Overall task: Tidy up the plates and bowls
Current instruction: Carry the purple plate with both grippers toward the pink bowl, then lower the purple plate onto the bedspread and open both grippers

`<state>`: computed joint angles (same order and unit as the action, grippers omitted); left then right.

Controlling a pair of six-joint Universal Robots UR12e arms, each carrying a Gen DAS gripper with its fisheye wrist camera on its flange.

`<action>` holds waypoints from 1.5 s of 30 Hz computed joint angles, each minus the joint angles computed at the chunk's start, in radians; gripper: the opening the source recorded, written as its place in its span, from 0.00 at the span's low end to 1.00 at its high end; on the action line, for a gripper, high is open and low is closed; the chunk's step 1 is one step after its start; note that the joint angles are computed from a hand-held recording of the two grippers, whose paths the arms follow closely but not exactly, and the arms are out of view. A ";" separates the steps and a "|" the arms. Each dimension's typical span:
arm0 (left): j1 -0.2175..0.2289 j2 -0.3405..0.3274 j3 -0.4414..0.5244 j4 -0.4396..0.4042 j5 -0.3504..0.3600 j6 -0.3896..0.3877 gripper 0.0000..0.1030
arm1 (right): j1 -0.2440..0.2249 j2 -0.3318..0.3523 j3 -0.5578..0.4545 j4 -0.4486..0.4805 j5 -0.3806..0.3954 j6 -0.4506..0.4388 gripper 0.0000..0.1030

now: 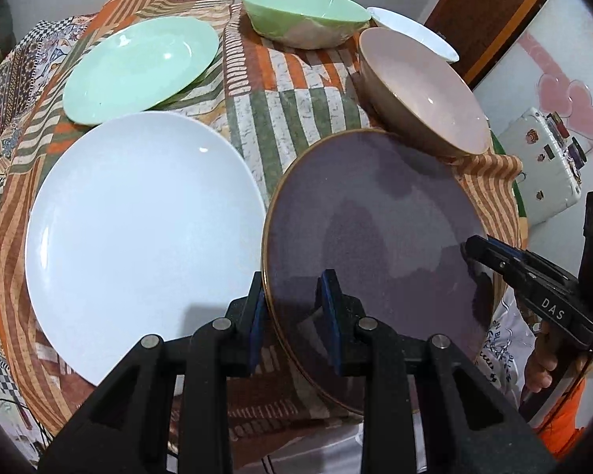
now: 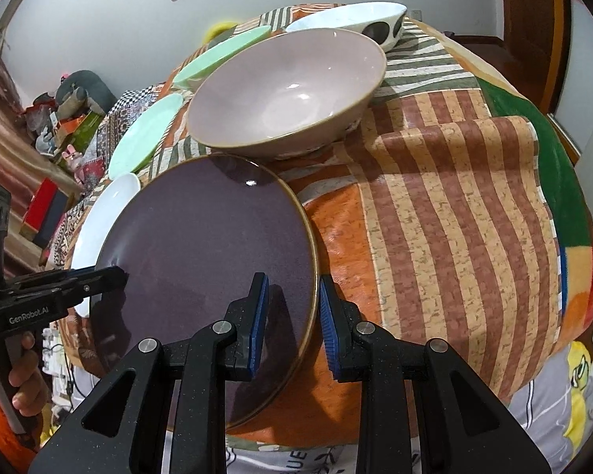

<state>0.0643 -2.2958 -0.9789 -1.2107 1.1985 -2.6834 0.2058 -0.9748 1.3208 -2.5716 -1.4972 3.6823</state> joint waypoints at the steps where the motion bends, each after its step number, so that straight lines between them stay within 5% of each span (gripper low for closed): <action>1: -0.001 -0.001 0.001 0.004 0.002 0.000 0.26 | -0.002 -0.001 0.002 -0.001 0.002 0.001 0.22; 18: -0.010 -0.026 0.039 -0.002 0.000 -0.017 0.27 | -0.015 0.013 -0.023 0.003 -0.006 -0.009 0.22; 21: -0.013 -0.033 0.054 -0.060 0.002 0.000 0.27 | -0.018 0.014 -0.021 0.002 -0.007 0.003 0.21; 30: -0.012 -0.031 0.043 -0.068 0.002 -0.007 0.26 | 0.003 0.018 -0.042 0.019 -0.113 -0.093 0.21; 45: 0.006 0.109 -0.150 0.333 -0.021 0.016 0.32 | 0.031 0.002 -0.053 -0.055 -0.118 -0.161 0.24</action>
